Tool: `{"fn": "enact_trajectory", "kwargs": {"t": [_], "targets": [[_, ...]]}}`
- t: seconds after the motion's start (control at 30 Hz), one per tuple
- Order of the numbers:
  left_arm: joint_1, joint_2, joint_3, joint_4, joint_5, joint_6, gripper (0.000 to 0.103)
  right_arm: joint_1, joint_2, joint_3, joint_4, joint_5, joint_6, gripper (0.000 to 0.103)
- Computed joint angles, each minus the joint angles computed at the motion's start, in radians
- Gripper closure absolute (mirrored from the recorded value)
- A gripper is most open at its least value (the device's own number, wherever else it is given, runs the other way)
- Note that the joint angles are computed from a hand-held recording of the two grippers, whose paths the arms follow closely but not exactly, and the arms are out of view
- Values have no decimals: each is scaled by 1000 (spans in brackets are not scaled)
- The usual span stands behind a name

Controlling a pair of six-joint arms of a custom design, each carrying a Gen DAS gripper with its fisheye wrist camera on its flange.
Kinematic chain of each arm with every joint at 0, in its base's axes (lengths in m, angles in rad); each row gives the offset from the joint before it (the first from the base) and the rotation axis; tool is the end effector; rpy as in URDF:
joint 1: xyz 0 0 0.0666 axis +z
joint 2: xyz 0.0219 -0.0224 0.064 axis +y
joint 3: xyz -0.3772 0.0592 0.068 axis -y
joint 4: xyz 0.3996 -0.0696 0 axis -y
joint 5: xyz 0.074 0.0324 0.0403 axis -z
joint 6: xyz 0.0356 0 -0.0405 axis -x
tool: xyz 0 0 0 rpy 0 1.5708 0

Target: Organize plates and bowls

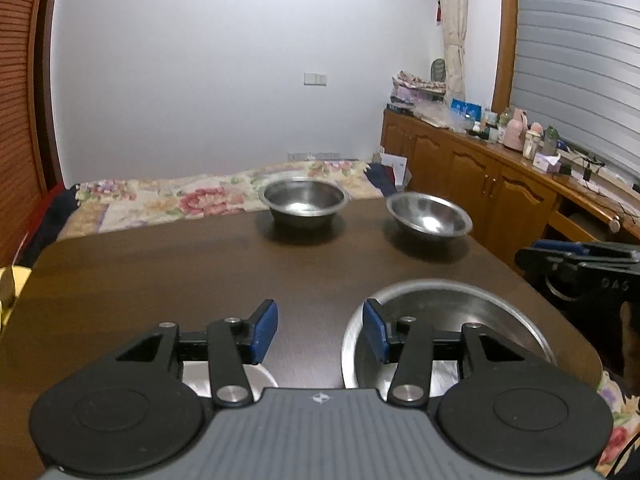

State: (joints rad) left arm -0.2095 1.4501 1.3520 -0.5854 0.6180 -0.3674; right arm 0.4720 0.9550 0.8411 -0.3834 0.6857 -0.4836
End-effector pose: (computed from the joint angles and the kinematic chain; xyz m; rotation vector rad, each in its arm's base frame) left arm 0.5056 -0.1290 0.4089 0.9232 1.9661 -0.6029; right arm 0.3183 0.1367 0.3838 0.4162 1.9050 -0.0827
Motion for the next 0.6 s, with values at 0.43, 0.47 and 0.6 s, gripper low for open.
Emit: {"fn": "enact_trajectory", "kwargs": {"t": [0.43, 0.47, 0.6], "targets": [[-40, 131, 191, -33, -67, 79, 53, -148, 86, 157, 4, -193, 241, 58], [-43, 140, 206, -35, -76, 77, 53, -159, 96, 170, -2, -206, 246, 58], [-50, 178, 267, -52, -97, 74, 53, -198, 126, 214, -22, -267, 255, 58]]}}
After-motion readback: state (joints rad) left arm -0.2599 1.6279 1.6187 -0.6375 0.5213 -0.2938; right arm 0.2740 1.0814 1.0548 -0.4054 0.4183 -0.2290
